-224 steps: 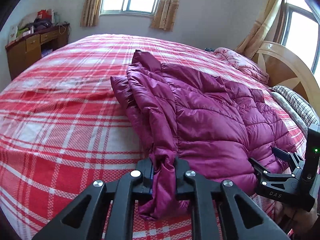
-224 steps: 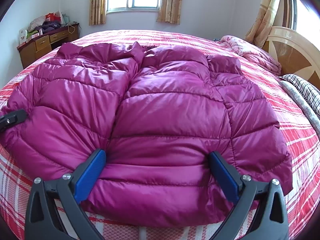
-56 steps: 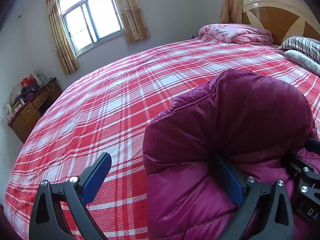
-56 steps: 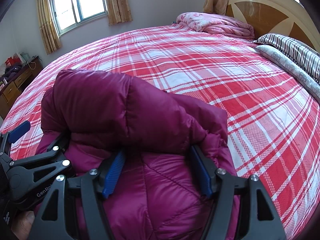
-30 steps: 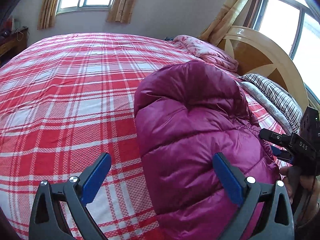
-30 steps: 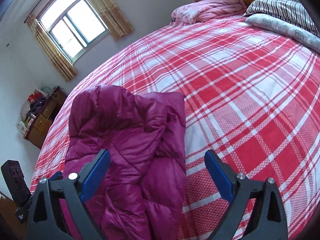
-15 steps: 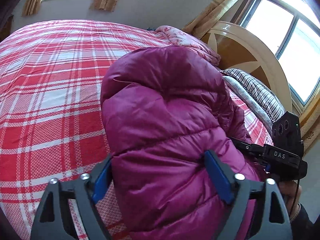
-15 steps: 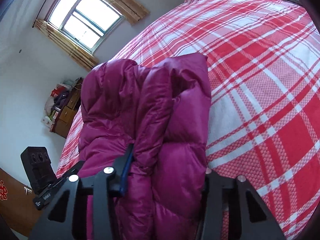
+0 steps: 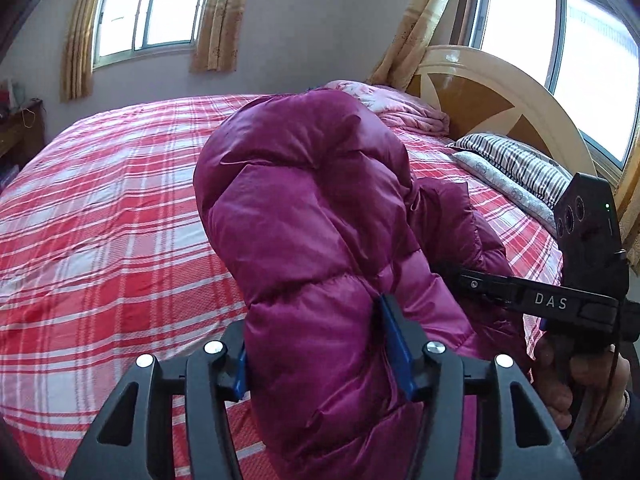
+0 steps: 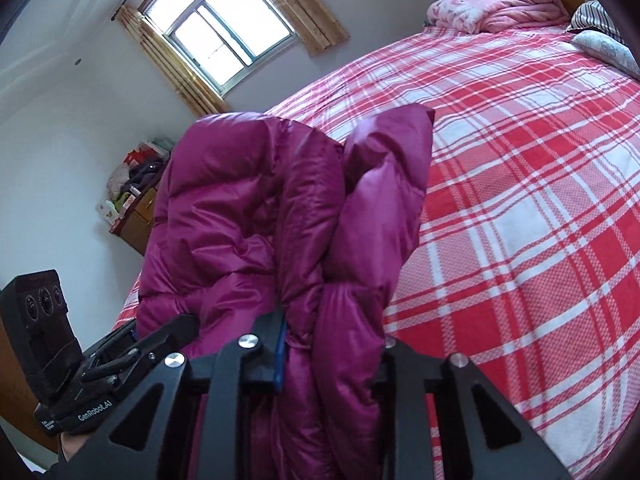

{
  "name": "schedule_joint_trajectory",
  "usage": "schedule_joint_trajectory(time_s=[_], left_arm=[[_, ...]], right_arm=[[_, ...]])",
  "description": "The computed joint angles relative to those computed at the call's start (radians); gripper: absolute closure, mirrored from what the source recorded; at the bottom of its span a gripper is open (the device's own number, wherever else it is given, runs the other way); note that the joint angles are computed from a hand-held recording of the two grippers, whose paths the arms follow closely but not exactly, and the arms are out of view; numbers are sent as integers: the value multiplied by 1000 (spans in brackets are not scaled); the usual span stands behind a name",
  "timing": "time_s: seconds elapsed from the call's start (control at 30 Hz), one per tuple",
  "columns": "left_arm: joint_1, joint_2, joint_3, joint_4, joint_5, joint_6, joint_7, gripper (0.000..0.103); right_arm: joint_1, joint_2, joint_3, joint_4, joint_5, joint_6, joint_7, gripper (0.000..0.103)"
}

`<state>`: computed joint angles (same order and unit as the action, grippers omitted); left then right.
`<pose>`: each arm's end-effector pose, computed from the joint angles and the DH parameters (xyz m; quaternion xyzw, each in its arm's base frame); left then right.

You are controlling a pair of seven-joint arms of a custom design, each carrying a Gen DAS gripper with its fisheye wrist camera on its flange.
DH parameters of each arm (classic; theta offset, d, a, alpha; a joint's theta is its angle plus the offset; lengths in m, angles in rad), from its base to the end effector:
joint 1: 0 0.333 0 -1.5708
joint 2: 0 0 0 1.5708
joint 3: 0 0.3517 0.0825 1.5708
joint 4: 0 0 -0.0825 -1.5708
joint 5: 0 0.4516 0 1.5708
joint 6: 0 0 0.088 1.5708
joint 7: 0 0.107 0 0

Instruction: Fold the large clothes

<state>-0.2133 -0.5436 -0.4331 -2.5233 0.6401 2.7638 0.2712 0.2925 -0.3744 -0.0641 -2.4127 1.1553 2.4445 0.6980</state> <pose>0.3604 -0.3229 0.5214 -0.6665 0.5996 -0.3621 0.2552 0.4989 0.1155 0.4974 -0.7149 0.5202 0.0491 0.4647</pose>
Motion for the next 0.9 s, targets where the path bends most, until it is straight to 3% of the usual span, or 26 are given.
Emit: schedule_joint_trajectory(time_s=[0.17, 0.67, 0.9], left_arm=[[-57, -169, 38, -105, -59, -90, 29, 47], [-148, -597, 62, -318, -169, -425, 62, 47], [-164, -698, 57, -355, -187, -525, 60, 47]], right_arm=[[48, -13, 29, 1, 22, -23, -10, 77], [172, 100, 128, 114, 28, -57, -23, 77], [196, 193, 163, 200, 8, -65, -28, 77]])
